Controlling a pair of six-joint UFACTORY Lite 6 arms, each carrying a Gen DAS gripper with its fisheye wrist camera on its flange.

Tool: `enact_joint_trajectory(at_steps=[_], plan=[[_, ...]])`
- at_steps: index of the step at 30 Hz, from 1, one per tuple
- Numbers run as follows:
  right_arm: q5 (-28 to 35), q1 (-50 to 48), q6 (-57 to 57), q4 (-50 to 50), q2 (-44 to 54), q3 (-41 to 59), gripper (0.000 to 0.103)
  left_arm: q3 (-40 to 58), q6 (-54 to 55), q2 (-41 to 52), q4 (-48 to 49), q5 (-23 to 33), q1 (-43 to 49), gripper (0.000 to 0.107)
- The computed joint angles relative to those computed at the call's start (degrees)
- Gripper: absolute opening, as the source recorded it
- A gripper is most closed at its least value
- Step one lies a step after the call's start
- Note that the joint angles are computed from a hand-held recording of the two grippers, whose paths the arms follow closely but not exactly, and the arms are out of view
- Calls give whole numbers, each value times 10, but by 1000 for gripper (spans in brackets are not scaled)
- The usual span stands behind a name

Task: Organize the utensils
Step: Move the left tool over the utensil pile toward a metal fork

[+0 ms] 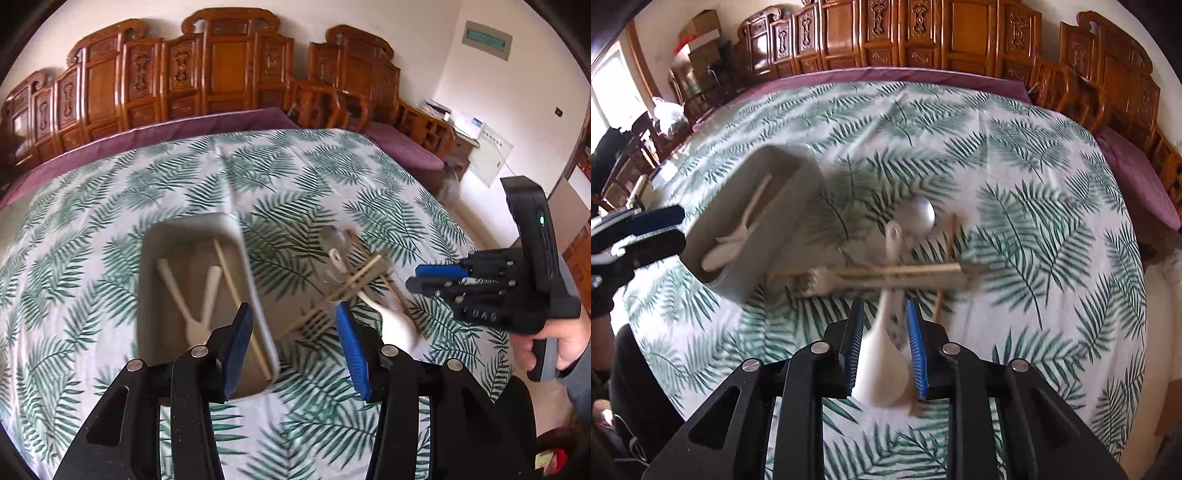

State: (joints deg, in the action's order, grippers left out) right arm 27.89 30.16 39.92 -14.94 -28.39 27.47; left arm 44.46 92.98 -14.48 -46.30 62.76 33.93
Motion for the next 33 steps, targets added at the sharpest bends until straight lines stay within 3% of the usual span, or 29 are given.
enact_joint_trajectory(at_steps=[10, 16, 23, 29, 32, 33], plan=[[1, 8, 38, 5, -106, -107, 26, -97, -62, -48, 25, -121, -171, 45], [28, -14, 15, 56, -232, -177, 29, -128, -143, -58, 78, -244, -326, 44], [23, -15, -5, 79, -265, -206, 29, -121, -254, 0, 179, -353, -436, 44], [44, -35, -44, 108, -324, -216, 29, -101, -323, 64, 247, -405, -477, 31], [63, -28, -34, 101, -356, -219, 29, -87, -339, 80, 260, -403, -482, 26], [66, -26, -31, 99, -362, -220, 29, -86, -350, 80, 273, -403, -485, 20]])
